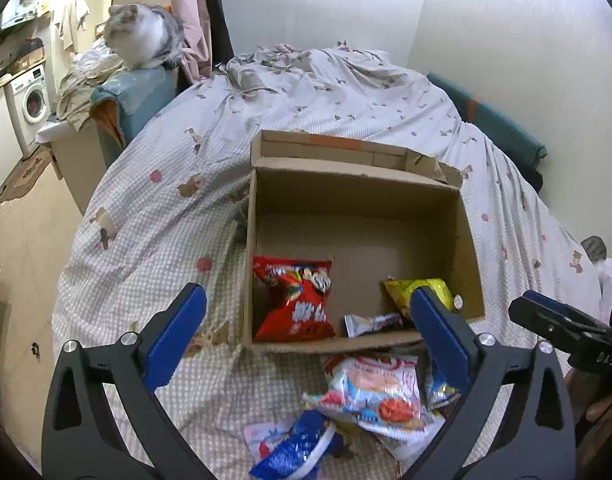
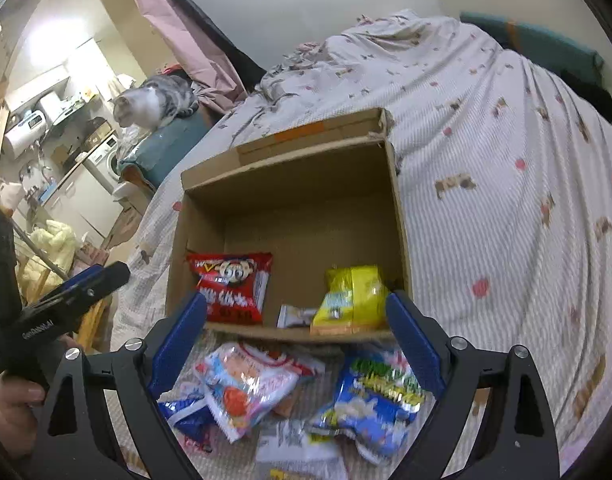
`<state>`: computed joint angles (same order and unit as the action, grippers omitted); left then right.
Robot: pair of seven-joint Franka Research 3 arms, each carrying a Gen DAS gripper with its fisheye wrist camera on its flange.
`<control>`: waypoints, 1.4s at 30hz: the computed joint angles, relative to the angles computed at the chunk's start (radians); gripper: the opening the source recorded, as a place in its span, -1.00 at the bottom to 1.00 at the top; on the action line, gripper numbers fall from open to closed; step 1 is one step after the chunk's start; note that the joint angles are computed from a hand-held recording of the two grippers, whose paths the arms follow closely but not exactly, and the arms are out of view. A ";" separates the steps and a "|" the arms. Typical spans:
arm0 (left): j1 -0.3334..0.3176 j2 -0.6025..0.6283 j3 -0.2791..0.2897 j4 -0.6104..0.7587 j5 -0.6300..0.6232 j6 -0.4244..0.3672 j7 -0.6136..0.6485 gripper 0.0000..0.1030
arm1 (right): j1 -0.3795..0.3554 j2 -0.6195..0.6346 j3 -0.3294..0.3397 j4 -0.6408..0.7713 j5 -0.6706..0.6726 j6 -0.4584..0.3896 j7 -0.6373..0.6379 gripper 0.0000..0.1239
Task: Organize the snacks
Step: 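Move both tools back toward the remaining snack pile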
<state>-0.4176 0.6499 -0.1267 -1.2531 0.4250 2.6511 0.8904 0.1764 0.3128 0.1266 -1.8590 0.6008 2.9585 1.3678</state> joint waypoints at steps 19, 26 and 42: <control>0.019 -0.172 -0.017 -0.267 0.043 -0.086 -0.108 0.96 | 0.018 -0.113 0.005 -0.158 0.039 -0.024 -0.006 0.51; 0.038 -0.175 -0.043 -0.281 0.004 -0.152 -0.108 0.96 | 0.029 -0.126 -0.017 -0.189 0.081 -0.103 -0.025 0.51; 0.048 -0.135 -0.059 -0.225 -0.058 -0.245 -0.048 0.96 | 0.066 -0.021 -0.046 -0.127 -0.015 -0.482 0.135 -0.09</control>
